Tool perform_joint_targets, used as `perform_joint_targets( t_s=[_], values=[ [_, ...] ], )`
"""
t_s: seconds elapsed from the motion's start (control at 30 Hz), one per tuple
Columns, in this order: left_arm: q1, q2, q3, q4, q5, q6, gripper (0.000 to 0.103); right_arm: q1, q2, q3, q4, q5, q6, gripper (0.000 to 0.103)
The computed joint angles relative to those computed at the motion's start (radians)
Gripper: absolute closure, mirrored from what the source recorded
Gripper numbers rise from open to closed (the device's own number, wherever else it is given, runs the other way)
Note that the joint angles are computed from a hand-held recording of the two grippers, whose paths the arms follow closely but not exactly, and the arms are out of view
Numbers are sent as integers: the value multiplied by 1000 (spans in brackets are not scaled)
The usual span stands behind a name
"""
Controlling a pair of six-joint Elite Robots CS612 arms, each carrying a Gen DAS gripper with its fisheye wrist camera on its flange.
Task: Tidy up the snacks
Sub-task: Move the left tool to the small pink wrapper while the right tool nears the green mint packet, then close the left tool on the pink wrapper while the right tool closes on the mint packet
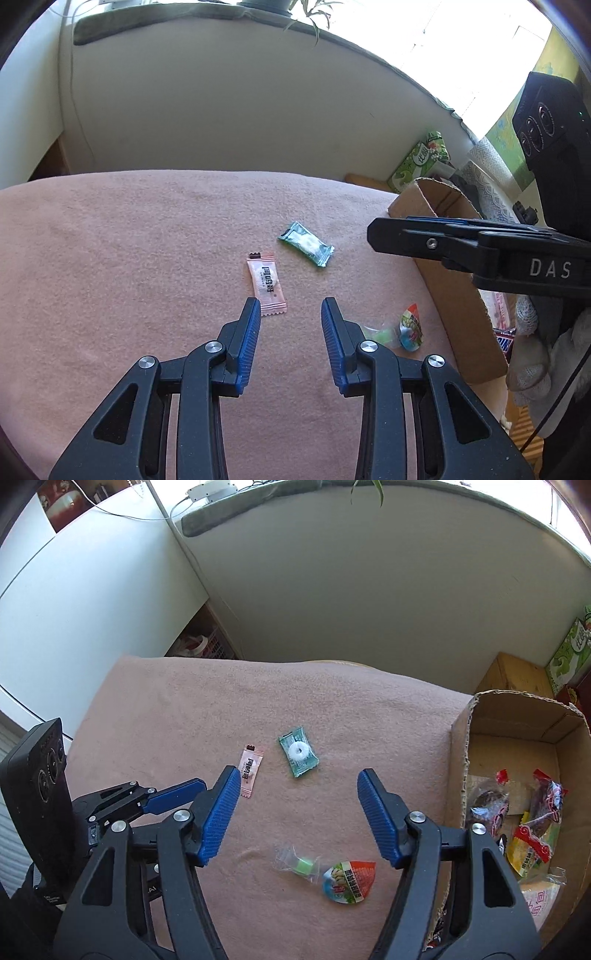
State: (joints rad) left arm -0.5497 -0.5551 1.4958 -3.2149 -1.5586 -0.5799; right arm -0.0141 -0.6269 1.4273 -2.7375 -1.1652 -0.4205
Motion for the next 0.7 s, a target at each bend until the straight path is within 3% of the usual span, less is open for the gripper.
perform_joint_targets(
  t_s=[0.23,0.7],
  values=[
    [-1,23,-40,40,6,0,73,39,65,-110,106,-90,-7,59],
    [-14,45,-96,111,54,29,76,71,121,-181,141,-153,-22,65]
  ],
)
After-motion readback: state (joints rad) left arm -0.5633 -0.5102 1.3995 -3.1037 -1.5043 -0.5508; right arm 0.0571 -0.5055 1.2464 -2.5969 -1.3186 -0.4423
